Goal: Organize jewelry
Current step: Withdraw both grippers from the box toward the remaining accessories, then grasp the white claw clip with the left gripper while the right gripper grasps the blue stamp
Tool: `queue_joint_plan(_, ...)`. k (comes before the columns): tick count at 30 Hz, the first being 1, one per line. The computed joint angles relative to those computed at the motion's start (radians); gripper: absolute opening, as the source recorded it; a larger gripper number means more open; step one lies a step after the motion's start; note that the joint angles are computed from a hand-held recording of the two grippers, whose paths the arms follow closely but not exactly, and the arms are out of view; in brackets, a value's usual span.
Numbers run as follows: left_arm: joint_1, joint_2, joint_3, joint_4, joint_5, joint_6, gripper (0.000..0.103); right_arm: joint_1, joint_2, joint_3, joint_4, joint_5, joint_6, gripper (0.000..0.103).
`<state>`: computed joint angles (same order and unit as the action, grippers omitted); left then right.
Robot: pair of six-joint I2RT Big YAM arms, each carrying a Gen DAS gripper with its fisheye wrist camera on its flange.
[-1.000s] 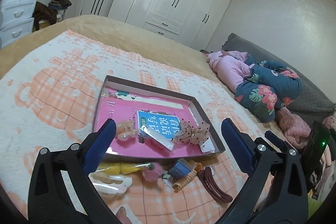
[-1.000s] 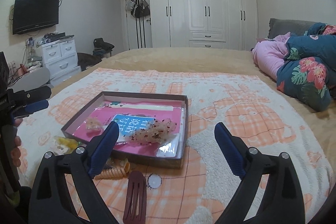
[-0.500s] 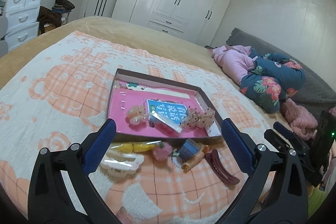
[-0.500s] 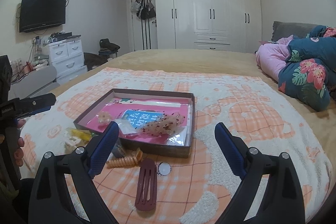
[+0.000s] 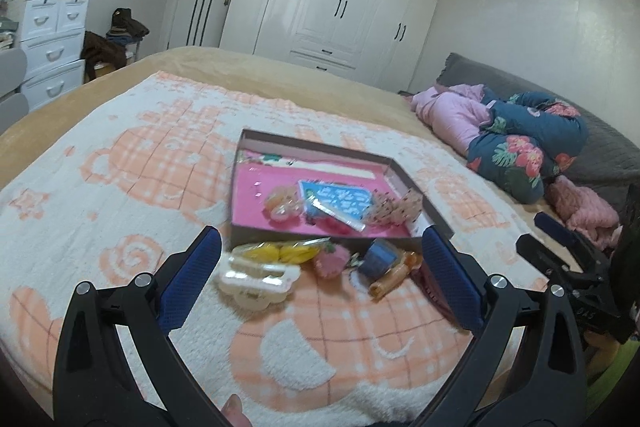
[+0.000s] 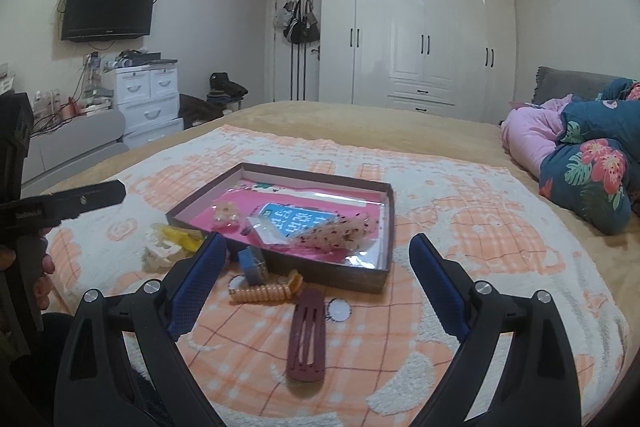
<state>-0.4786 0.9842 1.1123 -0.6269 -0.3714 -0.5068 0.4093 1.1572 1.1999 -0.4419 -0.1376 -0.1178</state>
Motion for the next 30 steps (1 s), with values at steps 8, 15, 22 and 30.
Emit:
queue_joint_plan(8, 0.012, -0.006, -0.024, -0.042, -0.038, -0.010, 0.092, 0.041, 0.004, -0.004, -0.012, 0.002, -0.023, 0.090)
queue_joint_plan(15, 0.031, -0.007, -0.039, -0.051, -0.044, -0.009, 0.092, 0.073, 0.026, 0.002, -0.018, 0.002, -0.043, 0.090)
queue_joint_plan(22, 0.074, 0.009, -0.036, -0.097, 0.000, -0.068, 0.092, 0.086, 0.086, 0.031, -0.051, 0.006, -0.055, 0.090)
queue_joint_plan(30, 0.096, 0.055, -0.011, -0.146, 0.039, -0.078, 0.092, 0.079, 0.176, 0.097, -0.094, -0.009, -0.047, 0.086)
